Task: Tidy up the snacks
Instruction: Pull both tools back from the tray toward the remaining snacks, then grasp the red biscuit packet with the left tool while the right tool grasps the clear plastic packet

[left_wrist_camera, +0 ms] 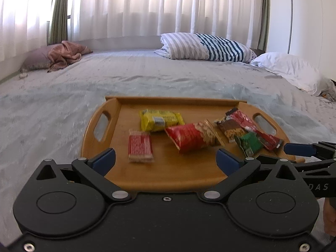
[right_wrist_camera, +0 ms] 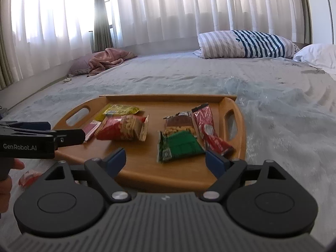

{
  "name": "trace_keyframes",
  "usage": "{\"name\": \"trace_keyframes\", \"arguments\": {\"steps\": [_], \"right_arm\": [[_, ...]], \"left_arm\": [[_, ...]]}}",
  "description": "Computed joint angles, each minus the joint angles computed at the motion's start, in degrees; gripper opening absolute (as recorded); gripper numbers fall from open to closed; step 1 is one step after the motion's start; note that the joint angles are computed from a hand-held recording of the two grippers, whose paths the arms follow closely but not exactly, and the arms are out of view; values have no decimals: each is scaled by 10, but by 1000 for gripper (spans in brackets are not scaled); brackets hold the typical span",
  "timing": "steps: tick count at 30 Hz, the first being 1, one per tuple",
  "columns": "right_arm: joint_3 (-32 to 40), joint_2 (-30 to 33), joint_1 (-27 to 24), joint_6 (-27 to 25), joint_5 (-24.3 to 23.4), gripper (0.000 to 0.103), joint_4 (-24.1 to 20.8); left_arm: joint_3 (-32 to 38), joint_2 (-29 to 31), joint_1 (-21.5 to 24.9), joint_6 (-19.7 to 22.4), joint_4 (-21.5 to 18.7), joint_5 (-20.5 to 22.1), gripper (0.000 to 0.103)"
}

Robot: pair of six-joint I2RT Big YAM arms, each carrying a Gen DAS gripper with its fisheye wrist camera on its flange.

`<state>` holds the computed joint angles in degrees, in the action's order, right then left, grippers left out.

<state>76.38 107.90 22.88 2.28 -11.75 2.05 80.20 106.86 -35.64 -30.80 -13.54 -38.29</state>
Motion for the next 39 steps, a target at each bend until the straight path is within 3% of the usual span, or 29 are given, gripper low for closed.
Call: {"name": "trace_keyframes", "arguments": {"steps": [9, 21, 29, 34, 39], "right_arm": [[-64, -33, 5, -19, 2, 97, 39], [-137, -58, 10, 6, 5, 102, 124], [-175, -73, 23, -4, 28, 102, 165], [-189, -78, 27, -18, 10, 101, 169], [-207, -85, 33, -10, 14, 93, 185]], "left_arm": [[-42, -9, -21, -20, 4, -24, 103], [-97, -34, -46, -47, 22, -53, 103], [-120, -48, -61, -58, 30, -72, 103], [-130, -53, -71, -69, 24, -94, 103], [-149, -67, -68, -91, 25, -101, 103]]}}
